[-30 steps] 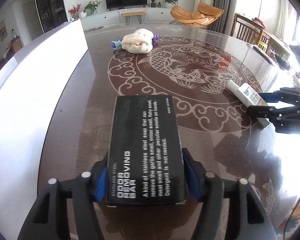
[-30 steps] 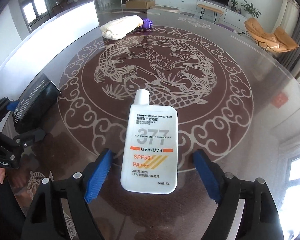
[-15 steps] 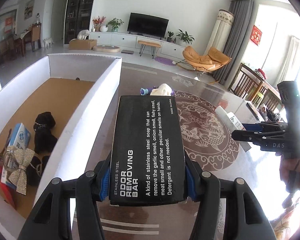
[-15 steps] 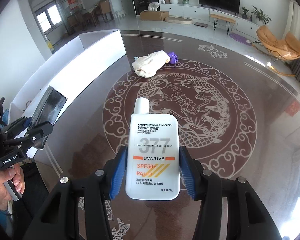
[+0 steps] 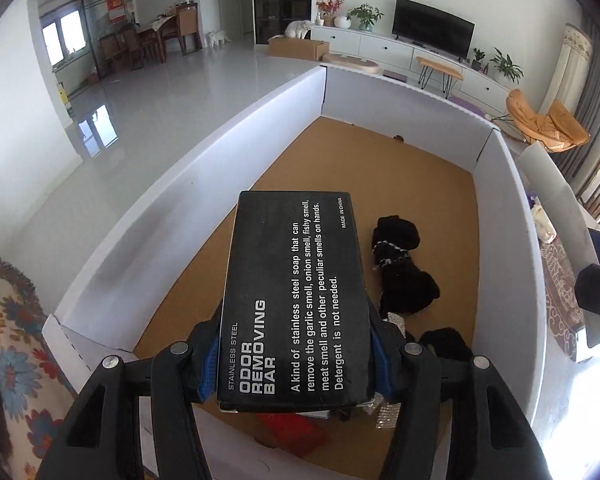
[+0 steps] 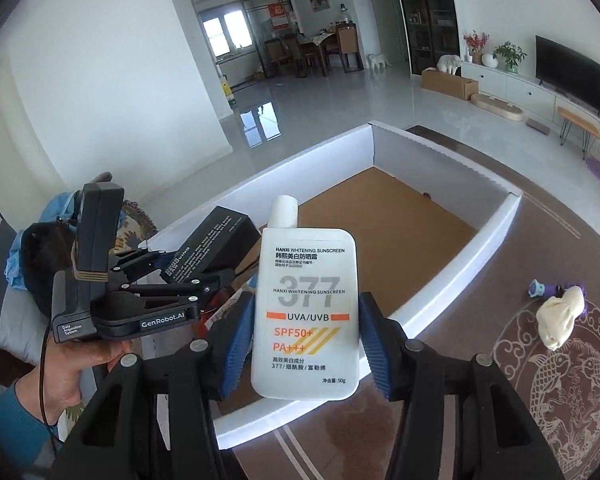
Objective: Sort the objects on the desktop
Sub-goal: 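Carry the black box and sunscreen into the white box and open both tools, then withdraw both open tools from the box back over the table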
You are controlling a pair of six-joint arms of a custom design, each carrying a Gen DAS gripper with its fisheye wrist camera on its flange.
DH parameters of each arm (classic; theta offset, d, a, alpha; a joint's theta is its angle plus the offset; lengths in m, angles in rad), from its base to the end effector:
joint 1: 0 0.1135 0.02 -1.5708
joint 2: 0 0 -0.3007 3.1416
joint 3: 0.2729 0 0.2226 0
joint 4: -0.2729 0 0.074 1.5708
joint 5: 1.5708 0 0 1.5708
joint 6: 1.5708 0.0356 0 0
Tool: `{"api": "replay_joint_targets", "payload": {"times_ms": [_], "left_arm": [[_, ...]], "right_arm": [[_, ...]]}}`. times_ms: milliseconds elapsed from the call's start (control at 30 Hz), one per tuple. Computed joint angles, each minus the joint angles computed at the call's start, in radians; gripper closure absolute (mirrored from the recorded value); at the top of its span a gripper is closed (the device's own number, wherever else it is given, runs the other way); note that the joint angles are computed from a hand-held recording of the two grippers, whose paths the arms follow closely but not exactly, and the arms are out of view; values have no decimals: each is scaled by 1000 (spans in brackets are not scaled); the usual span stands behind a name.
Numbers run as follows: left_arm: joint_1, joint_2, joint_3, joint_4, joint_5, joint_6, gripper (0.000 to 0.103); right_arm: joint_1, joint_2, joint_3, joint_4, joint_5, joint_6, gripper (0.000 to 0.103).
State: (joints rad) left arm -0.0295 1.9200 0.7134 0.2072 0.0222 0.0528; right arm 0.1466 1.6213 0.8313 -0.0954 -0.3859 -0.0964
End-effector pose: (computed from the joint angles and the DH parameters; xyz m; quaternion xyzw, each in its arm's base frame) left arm 0.3144 -0.0101 0.1249 0.0426 0.9585 -0.0074 0.2819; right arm 0.2913 0.0566 0.2209 -0.1760 0.9098 0.1888 0.3252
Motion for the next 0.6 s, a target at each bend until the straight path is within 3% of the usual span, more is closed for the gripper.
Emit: {"api": "replay_joint_targets", "payload": {"times_ms": [100,133,167,233,333,467,567,600], "left_arm": [[-5,36,-24,40,-79,-4,40],[-5,29,-53,83,-79,-2,33],[-8,15,-89,132,-80,-5,27],[-12,-24,-167,236,-87,-13,17],[-46,-103,-261,329,-76,-39,17],[-209,-229,-320,334,-76,-120,17],[-421,-293,-350,335,-96,-189,12],[-503,-288,-342,333,-112,-214,3]], "right_arm": [[104,142,31,64,32,69,48],[120,184,38,81,34,90,35],[128,216,39,98,38,108,29],[121,225,-7,176,24,141,25],[69,156,-127,288,-10,149,17],[-130,-26,-353,443,-44,48,0],[-385,-56,-477,501,-89,-128,0],[-487,-26,-501,522,-100,-207,0]]}}
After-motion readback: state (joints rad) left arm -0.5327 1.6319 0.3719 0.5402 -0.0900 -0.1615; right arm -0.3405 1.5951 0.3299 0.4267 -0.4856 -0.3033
